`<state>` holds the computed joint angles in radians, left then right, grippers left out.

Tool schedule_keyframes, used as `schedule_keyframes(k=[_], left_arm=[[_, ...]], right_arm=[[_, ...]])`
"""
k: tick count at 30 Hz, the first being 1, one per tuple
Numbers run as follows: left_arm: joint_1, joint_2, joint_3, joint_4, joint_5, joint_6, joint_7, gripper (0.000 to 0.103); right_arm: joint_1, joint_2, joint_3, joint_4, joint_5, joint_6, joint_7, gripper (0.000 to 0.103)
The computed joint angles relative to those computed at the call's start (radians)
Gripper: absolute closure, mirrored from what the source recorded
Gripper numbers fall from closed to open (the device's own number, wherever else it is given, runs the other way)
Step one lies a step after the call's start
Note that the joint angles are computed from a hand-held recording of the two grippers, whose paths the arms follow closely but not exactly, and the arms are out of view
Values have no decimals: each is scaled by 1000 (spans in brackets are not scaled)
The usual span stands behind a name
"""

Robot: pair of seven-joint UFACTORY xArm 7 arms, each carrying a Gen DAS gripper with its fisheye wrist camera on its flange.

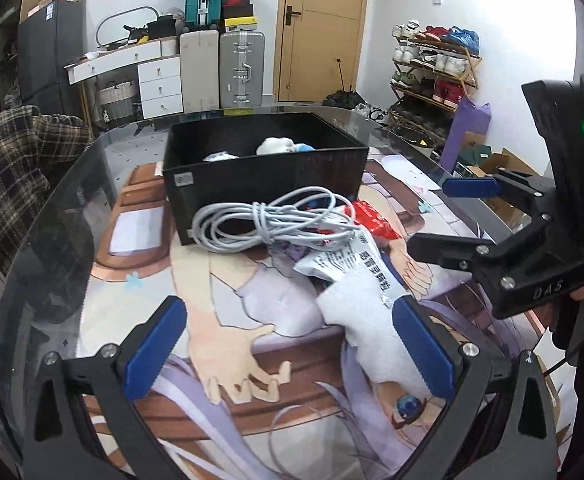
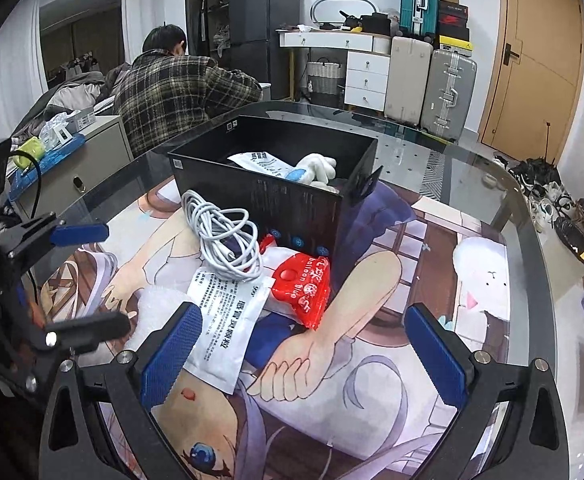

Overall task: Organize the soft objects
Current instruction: 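Open both tools and withdraw from the box, then grasp the white foam sleeve with the left tool while the right tool grasps the white printed packet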

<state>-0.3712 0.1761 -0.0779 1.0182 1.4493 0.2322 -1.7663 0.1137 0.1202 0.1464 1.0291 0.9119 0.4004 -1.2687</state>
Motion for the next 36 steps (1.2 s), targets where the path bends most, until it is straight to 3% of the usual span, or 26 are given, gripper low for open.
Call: schedule_keyframes(k=[7, 9, 19, 21, 24, 28, 29, 33, 35, 36], left_arm=[[-12, 39, 7, 21, -93, -60, 116, 0], [-27, 49, 26, 31, -61, -83, 87, 0], [-71, 96, 70, 49, -160, -163, 209, 2], [-74, 105, 78, 48, -205, -195, 252, 7], [-67, 118, 78, 37, -282, -247, 336, 23], [-71, 126, 78, 30, -351, -279, 431, 57], [-96, 127, 102, 32, -347, -284, 425, 61], [-315, 112, 358, 42, -182, -332, 226, 63], [-374, 103, 429, 44, -116, -325, 149, 63], [-379, 94, 435, 43, -80, -306, 112, 63]], right_arm=[[-4, 16, -1, 10, -40, -7, 59, 0], [-8, 17, 2, 11, -37, -9, 58, 0], [-19, 35, 7, 24, -52, -7, 73, 0], [-22, 40, 10, 27, -53, -9, 72, 0], [-23, 45, 12, 26, -69, -17, 91, 0], [-26, 42, 17, 21, -69, -17, 94, 0], [-26, 42, 18, 21, -69, -16, 94, 0], [-26, 36, 21, 18, -60, -14, 85, 0], [-23, 34, 20, 16, -62, -14, 86, 0], [-22, 33, 20, 15, -63, -12, 87, 0]])
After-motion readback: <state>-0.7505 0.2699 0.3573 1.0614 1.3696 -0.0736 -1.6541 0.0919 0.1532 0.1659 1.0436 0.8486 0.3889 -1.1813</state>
